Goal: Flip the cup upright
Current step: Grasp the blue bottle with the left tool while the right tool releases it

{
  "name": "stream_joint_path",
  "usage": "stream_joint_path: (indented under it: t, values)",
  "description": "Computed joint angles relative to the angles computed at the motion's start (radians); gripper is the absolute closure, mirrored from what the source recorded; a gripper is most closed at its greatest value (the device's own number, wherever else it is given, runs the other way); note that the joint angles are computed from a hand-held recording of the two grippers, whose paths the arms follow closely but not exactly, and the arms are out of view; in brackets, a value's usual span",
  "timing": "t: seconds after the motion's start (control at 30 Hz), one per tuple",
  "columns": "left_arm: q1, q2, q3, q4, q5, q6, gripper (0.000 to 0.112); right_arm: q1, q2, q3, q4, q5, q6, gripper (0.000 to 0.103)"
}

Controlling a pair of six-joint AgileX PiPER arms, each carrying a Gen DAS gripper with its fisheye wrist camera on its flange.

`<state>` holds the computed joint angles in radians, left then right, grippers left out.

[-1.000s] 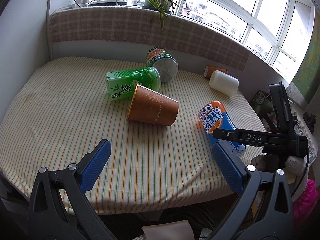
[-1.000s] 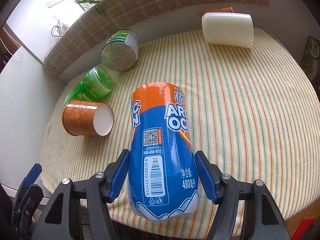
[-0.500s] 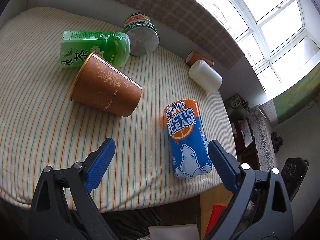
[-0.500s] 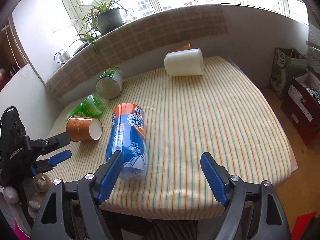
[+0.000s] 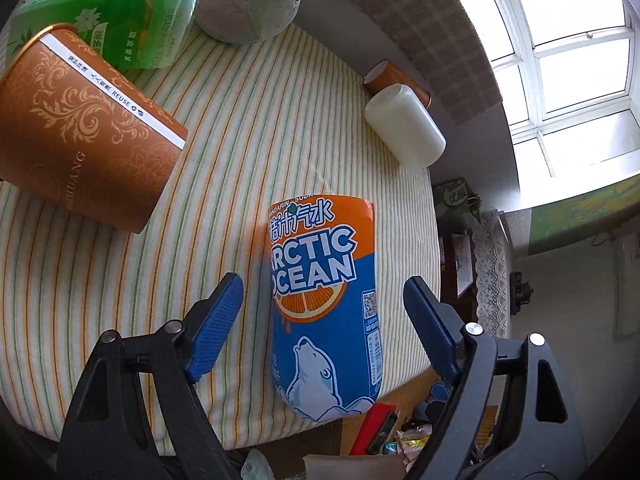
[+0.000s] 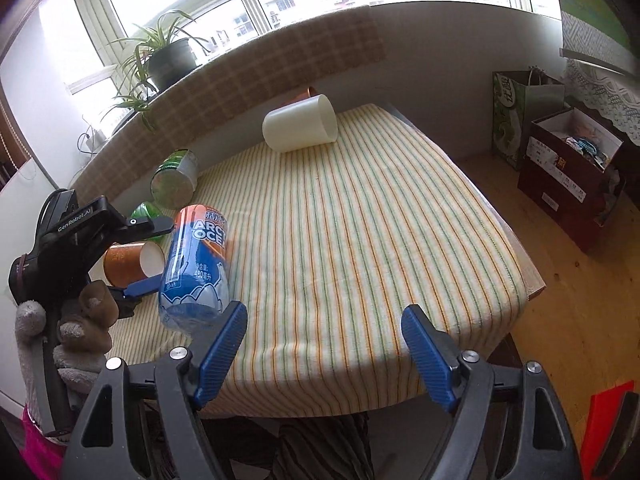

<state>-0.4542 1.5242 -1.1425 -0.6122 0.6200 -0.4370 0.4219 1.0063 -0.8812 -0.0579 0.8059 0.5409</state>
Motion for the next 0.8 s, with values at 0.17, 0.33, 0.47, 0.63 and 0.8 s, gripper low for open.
stream_joint_path:
  t: [0.17,0.33,0.47,0.63,0.8]
  values:
    - [-0.004,0.061,-0.051,-0.005,0.016,0.001,0.028,-0.032,-0.008,0.016,0.027,-0.004,-0.026,0.022]
    - [-0.012,0.102,-0.090,0.019,0.029,-0.012,0.031,-0.041,-0.021,0.025,0.023,-0.002,-0.028,0.022]
    - [-0.006,0.124,-0.100,0.005,0.040,0.000,0.037,-0.061,-0.031,0.031,0.032,0.001,-0.042,0.022]
    - [-0.007,0.125,-0.101,0.016,0.041,-0.005,0.049,-0.074,-0.032,0.039,0.038,0.002,-0.054,0.022]
    - [-0.033,0.107,-0.110,0.105,0.037,-0.058,0.049,-0.068,-0.034,0.038,0.031,0.004,-0.046,0.022]
